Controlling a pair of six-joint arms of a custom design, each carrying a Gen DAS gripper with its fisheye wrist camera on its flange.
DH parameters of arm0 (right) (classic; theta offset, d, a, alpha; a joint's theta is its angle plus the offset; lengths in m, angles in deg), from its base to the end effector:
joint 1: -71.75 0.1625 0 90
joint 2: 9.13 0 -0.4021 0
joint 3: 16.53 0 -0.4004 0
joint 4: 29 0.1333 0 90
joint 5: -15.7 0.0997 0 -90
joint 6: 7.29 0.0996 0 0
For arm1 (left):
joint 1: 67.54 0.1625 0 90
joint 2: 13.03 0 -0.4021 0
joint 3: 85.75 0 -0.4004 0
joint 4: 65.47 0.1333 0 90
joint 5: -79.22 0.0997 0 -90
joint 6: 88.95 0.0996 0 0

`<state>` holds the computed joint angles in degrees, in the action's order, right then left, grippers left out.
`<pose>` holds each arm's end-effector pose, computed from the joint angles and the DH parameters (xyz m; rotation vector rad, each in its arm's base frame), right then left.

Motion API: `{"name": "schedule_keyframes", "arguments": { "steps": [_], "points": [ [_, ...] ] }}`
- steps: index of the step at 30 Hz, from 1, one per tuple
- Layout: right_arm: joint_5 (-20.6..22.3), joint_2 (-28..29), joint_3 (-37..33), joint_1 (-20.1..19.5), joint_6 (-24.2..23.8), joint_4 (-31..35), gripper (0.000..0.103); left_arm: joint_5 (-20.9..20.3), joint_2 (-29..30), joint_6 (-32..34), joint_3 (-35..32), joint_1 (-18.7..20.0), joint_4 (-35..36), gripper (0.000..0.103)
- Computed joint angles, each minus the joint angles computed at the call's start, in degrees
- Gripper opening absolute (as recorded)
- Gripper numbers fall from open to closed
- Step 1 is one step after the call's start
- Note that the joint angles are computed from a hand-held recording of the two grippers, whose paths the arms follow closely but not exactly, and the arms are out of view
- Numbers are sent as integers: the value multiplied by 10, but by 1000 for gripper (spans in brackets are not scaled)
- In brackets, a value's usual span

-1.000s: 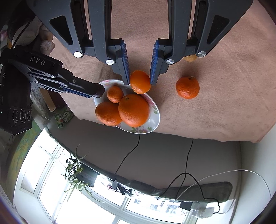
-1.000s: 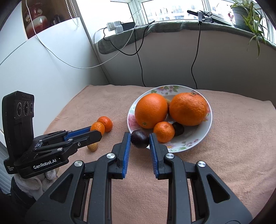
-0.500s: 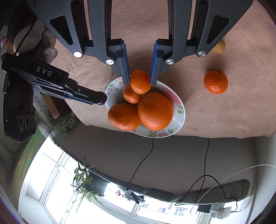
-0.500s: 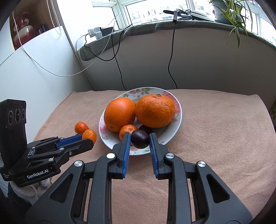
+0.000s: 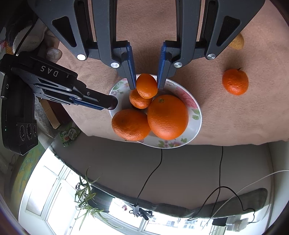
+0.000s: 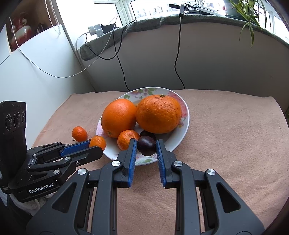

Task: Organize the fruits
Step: 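Carry the mandarin in the left tool and plum in the right tool to the plate, then open both tools to drop the mandarin and plum into the plate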

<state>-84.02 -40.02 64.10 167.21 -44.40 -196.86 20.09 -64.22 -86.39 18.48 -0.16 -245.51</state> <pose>0.1862 -0.7236 0.0238 0.9556 -2.6161 0.6064 -0.0697 -0.6468 0.1476 0.3274 2.5518 -0.9673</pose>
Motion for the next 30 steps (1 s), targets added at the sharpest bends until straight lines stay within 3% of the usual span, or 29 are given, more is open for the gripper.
{"name": "schedule_keyframes", "arguments": {
  "steps": [11,15,17,19,30],
  "points": [
    [-3,8,-10,2,-9,9,24,8,7,6,-7,-2,5,22],
    [-7,9,-10,3,-11,4,26,11,6,13,-7,-2,3,39],
    [-8,9,-8,4,-12,-1,48,14,6,16,-6,-3,1,44],
    [-5,8,-4,4,-15,-15,61,18,5,18,-4,-4,-4,50],
    [-10,5,5,6,-19,-46,79,17,-5,25,12,-7,-26,71]
  ]
}}
